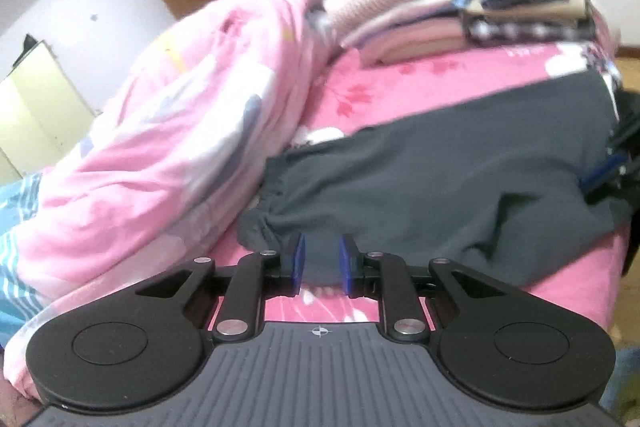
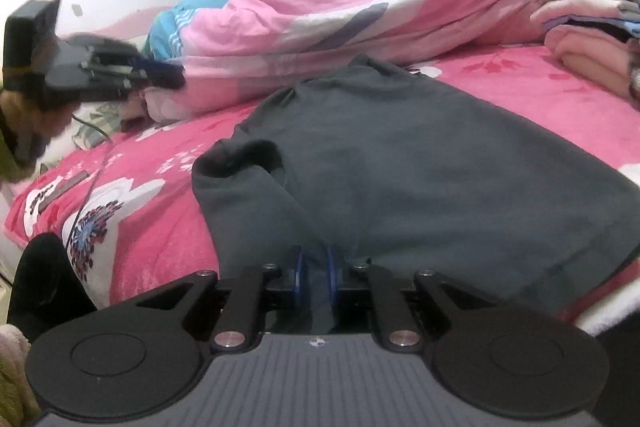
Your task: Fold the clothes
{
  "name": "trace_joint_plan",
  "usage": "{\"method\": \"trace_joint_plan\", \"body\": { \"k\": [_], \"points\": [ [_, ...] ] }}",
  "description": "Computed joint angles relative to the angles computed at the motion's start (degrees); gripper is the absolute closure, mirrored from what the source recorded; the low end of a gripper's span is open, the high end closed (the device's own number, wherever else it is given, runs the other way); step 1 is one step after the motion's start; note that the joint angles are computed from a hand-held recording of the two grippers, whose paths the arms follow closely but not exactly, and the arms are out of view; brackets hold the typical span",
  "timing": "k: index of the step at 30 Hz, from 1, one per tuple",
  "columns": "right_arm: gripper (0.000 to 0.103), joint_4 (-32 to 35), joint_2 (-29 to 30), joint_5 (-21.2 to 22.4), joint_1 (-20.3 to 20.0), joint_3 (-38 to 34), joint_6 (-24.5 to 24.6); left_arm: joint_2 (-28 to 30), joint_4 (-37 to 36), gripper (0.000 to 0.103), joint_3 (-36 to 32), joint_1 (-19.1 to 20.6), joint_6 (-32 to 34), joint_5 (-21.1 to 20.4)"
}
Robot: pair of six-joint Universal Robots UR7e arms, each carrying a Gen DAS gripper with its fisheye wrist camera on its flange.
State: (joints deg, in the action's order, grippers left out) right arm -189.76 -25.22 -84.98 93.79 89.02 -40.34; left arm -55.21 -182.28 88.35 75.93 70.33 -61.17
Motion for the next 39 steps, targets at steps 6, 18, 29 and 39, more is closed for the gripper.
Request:
{"method": "trace_joint_plan", "body": {
  "k": [6, 18, 29, 39],
  "points": [
    [0.093, 0.78, 0.69, 0.32, 0.34, -1.50, 1.77, -0.26, 5.32, 0.084, 5.29, 1.71, 2.19, -6.50],
    [0.093, 0.58, 1.00, -0.03, 0.56, -1.82, 1.66, 0.93, 5.38, 0.084, 6.94, 3.13, 7.02, -2.89],
    [0.092, -0.20, 1.48, -0.65, 0.89, -2.16, 1.70, 5.35, 2.59, 0.084, 1.42, 4.69, -0.88, -12.05],
    [0.089, -3.21, -0.39, 1.45, 3.08, -0.32, -5.75, 5.27, 7.90, 0.084, -1.57, 5.78, -13.02, -16.14]
  ]
}}
